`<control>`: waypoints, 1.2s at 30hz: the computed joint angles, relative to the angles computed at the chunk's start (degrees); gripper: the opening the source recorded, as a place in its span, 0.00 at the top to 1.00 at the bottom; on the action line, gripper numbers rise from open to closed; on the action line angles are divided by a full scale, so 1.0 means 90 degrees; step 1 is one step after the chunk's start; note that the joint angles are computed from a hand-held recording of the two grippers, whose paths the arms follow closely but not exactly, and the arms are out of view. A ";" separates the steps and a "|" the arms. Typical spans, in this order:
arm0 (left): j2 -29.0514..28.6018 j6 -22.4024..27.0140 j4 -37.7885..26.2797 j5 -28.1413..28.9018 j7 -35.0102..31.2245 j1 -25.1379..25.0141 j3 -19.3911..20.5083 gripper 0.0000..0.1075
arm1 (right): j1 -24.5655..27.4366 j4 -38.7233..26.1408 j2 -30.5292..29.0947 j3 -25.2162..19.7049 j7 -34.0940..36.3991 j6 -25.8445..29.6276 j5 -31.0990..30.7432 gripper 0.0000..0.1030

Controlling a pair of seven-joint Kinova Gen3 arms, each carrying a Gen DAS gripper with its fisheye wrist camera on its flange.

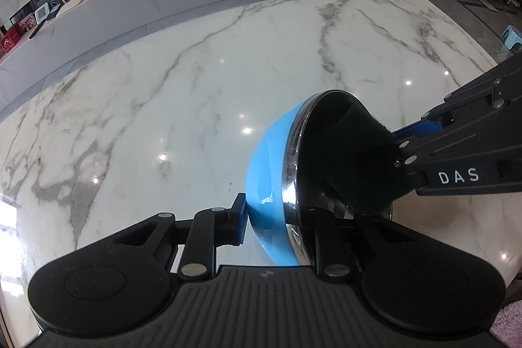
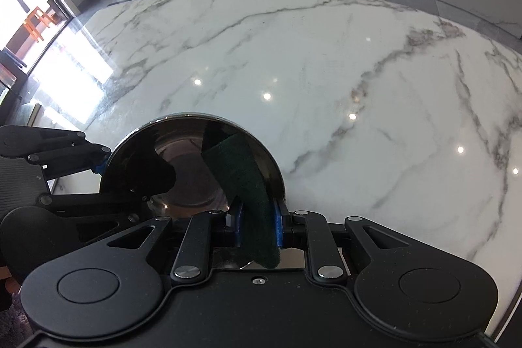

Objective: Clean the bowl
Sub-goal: 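Rub the green pad around the bowl's inner wall with the right gripper, then lift the green pad out of the bowl with the right gripper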

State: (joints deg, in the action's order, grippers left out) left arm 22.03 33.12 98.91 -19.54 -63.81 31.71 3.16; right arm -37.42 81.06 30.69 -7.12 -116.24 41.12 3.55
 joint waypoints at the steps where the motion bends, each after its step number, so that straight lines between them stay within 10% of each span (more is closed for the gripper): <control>1: -0.0002 0.0004 0.0000 0.0010 0.0020 0.0000 -0.0003 0.82 | 0.0018 0.0021 0.0009 -0.0022 -0.0003 -0.0002 -0.0041 0.85; 22: -0.0030 -0.0015 0.0036 0.0133 0.0076 -0.0068 0.0024 0.82 | 0.0063 0.0546 -0.0169 -0.0157 0.0109 -0.0476 -0.0326 0.84; 36: -0.0148 -0.0418 0.0363 0.1291 0.0161 -0.0779 0.0209 0.82 | -0.0188 0.1073 -0.0819 0.0149 -0.0142 -0.1021 0.0131 0.84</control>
